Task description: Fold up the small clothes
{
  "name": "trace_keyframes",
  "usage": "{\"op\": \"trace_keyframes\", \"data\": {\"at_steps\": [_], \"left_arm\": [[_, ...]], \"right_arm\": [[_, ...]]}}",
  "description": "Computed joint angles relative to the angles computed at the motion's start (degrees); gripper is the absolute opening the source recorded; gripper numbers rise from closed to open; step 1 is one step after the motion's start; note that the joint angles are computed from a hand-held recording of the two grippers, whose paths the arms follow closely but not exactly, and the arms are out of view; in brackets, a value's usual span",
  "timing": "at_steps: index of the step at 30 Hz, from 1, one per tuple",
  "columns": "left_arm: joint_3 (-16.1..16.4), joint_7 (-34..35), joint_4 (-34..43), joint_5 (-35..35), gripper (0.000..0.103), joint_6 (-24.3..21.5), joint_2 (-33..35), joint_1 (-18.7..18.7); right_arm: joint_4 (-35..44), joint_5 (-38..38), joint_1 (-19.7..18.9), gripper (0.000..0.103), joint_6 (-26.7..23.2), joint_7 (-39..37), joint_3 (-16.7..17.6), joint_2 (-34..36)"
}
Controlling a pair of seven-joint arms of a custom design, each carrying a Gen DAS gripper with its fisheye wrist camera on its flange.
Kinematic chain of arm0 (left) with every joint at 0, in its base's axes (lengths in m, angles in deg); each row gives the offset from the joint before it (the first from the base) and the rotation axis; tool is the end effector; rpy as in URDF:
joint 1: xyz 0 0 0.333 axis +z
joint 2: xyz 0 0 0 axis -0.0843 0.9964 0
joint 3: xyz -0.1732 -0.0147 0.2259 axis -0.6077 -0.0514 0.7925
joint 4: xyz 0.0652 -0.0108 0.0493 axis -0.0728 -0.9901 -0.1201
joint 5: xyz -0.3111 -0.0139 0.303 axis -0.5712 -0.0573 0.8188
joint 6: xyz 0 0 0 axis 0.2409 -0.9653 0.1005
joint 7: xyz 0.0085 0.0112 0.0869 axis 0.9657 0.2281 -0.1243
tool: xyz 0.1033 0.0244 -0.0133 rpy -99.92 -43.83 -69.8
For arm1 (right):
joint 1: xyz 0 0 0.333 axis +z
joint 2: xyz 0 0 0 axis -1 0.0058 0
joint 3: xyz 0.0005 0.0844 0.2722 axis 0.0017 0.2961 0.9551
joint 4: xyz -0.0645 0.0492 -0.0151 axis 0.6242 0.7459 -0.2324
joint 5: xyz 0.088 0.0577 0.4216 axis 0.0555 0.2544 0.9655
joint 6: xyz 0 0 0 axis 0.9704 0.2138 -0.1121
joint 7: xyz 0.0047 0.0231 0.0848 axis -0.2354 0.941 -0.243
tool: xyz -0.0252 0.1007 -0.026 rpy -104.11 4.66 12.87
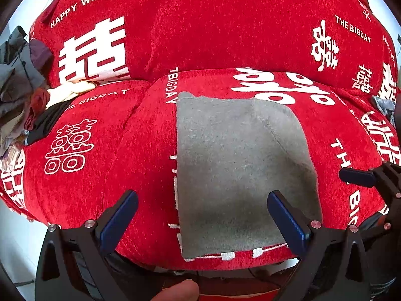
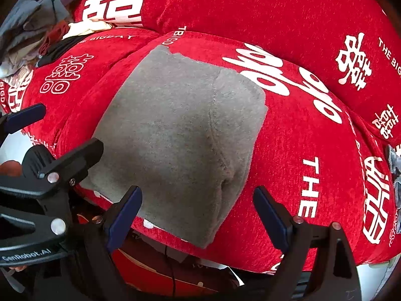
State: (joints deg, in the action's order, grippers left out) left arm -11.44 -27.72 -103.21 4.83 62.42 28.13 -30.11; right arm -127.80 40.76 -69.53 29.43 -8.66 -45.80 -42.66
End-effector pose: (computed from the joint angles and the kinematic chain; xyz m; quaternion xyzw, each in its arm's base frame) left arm 0.4034 -0.4217 0.5821 -0.7420 0.6087 -0.1637 0.2282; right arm 0.4517 0.2300 0.5744 -0.8746 0.4513 -0.1052 0.1429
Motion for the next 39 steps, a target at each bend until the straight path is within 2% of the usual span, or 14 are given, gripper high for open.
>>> {"op": "trace_keyframes", "data": {"at_steps": [19, 26, 39], "left_arm": [[0.8, -1.2, -0.4, -1.4, 0.103, 0.8, 1.1, 0.3], [1.3, -1.0, 0.0, -1.8, 0.103, 0.0, 2.6, 0.7], [3.1, 0.7, 0.0, -5.1, 0.103, 2.2, 4.6, 1.6]], "right_arm": [[0.9, -1.0, 0.3, 0.092, 0.3, -1.1, 0.3, 1.3], [2.8, -1.0, -0.1, 0.092, -0.9, -1.0, 0.2, 4.1], [7.5, -1.7, -0.6, 0.092, -3.0, -0.9, 0.2, 9.3]]}}
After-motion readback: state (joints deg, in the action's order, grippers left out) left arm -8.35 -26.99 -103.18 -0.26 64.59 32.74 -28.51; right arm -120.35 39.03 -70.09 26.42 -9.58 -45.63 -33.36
